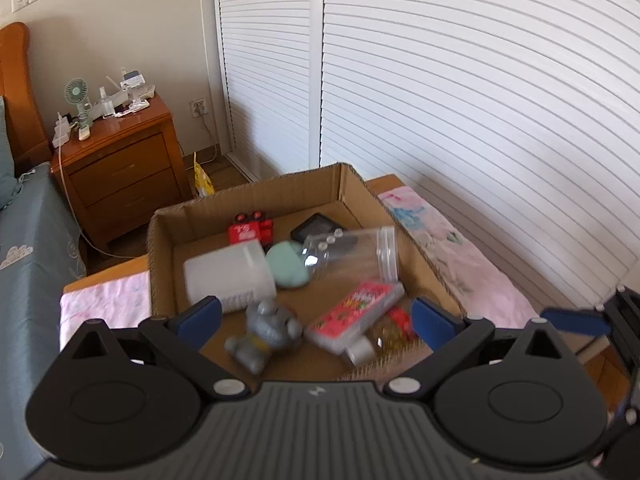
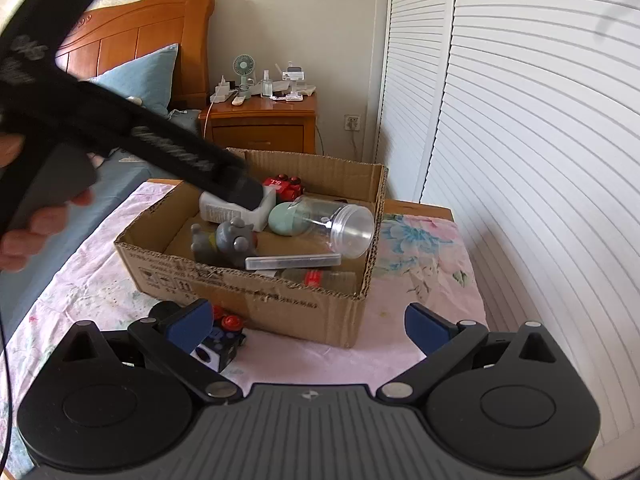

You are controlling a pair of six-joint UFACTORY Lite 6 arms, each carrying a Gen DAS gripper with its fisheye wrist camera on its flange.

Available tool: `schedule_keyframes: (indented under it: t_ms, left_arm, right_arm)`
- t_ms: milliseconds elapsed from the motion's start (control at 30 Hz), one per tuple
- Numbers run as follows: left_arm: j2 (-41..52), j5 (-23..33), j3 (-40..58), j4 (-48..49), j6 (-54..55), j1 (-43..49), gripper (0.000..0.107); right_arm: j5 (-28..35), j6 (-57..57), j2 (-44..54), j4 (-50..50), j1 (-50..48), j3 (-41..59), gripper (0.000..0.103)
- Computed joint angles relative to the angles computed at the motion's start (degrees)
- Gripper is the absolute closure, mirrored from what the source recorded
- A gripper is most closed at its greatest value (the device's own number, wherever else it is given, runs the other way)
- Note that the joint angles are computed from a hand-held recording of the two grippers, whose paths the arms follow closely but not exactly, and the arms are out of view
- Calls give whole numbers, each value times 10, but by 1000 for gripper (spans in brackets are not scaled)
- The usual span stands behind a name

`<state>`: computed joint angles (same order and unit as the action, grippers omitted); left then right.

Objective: Organize rigid objects
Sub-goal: 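Carry the clear jar into the box and open the left gripper, then grasp the black cube toy with red buttons with the right gripper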

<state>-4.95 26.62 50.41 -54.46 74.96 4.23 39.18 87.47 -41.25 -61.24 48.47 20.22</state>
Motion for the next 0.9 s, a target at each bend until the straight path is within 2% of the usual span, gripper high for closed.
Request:
schedule_keyframes:
  t_ms: [167, 400, 500, 600, 733, 900]
  left_arm:
    - [-76, 36, -71, -23, 63, 66, 6]
    - [-135, 60, -194, -122, 250, 193, 6]
    - [-117, 86, -218, -133, 283, 255, 6]
    - [-108, 64, -252, -168, 325, 291, 6]
    - [-97, 33, -295, -276, 468, 314, 6]
    - [-53, 51, -299, -319, 549, 353, 6]
  right_arm:
    - [37, 62, 16, 1, 61, 1, 0]
    - [62, 190, 90, -27, 126, -4, 0]
    - [27, 244, 121, -47, 121, -13, 0]
    - [4, 304, 158, -80, 118, -12, 0]
    - [-24, 354, 203, -129, 94, 3, 0]
    - [-76, 394, 260, -194, 44, 42, 0]
